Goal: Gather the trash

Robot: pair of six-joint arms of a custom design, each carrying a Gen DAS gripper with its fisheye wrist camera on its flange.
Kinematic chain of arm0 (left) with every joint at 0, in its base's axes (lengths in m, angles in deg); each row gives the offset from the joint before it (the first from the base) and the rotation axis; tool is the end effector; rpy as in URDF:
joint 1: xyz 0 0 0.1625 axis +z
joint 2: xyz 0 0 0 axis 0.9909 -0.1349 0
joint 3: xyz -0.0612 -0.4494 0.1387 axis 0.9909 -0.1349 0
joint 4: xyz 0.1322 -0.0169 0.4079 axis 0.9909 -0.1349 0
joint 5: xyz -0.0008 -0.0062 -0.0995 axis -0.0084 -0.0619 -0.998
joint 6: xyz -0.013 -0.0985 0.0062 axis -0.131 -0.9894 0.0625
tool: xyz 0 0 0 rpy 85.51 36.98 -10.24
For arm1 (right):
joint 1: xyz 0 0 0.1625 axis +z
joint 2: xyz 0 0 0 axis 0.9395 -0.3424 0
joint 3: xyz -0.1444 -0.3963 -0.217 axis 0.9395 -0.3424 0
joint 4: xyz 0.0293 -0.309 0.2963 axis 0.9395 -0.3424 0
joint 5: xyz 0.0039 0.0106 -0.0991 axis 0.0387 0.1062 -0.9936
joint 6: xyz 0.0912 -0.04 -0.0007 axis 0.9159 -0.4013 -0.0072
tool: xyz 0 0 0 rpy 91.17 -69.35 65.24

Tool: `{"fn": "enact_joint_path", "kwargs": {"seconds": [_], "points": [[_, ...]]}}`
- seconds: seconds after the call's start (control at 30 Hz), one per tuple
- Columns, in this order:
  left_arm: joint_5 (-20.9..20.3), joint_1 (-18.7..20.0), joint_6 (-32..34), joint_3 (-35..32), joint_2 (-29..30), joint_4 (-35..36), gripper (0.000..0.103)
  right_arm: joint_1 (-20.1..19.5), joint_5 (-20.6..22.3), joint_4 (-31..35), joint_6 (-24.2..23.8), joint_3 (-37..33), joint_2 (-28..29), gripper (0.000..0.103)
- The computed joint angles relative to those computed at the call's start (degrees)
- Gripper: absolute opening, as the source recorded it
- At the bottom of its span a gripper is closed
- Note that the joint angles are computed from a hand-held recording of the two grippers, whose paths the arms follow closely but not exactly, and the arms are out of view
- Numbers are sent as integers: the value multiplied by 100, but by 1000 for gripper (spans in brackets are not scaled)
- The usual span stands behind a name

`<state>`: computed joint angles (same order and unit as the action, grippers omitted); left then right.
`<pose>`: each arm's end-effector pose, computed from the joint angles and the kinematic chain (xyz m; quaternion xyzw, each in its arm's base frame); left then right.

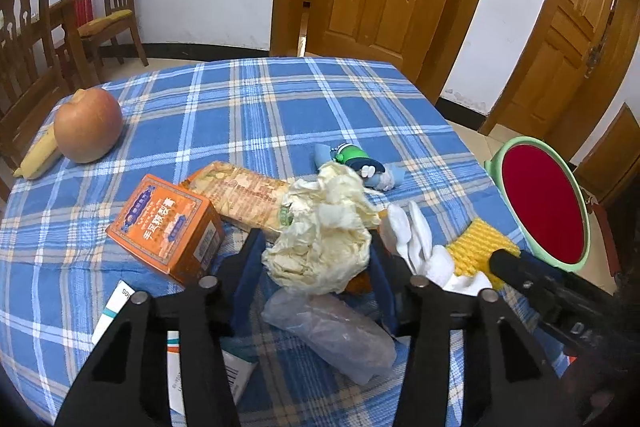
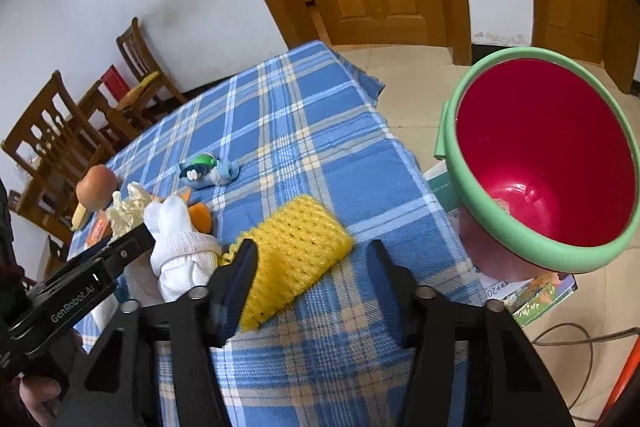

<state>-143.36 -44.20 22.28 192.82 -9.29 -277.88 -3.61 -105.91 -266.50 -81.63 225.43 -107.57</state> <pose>-0.2838 -0.4664 -0.1002 0.2816 0.9051 -0.2263 0.2243 -0.0369 -0.3644 0.2629 -0.0849 -0.8903 0.3728 0.2473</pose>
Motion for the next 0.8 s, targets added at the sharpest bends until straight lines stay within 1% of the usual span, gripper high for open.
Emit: {"fn": "enact_joint_path", "kwargs": {"seconds": [0.1, 0.17, 0.23, 0.27, 0.33, 0.4, 0.57, 0.8], "points": [[-51, 2, 58, 41, -29, -111, 42, -1, -20, 33, -15, -25, 85, 42], [-81, -5, 77, 87, -64, -185, 41, 10, -31, -53, -27, -11, 127, 37], [-107, -19, 88, 145, -107, -262, 40, -55, 84, 47, 47, -2, 63, 30], [-119, -28, 99, 180, -135, -302, 39, -72, 106, 87, 62, 0, 36, 28], [-119, -64, 99, 252, -191, -369, 39, -101, 151, 74, 77, 29, 6, 17], [-122, -98, 99, 306, -234, -433, 39, -96, 170, -23, 94, 66, 7, 12], [-116, -216, 111, 448, -351, -589, 39, -93, 302, -264, 40, 213, -95, 10], [-103, -373, 89, 593, -466, -688, 39, 28, 364, -526, 34, 403, -296, 10]]}}
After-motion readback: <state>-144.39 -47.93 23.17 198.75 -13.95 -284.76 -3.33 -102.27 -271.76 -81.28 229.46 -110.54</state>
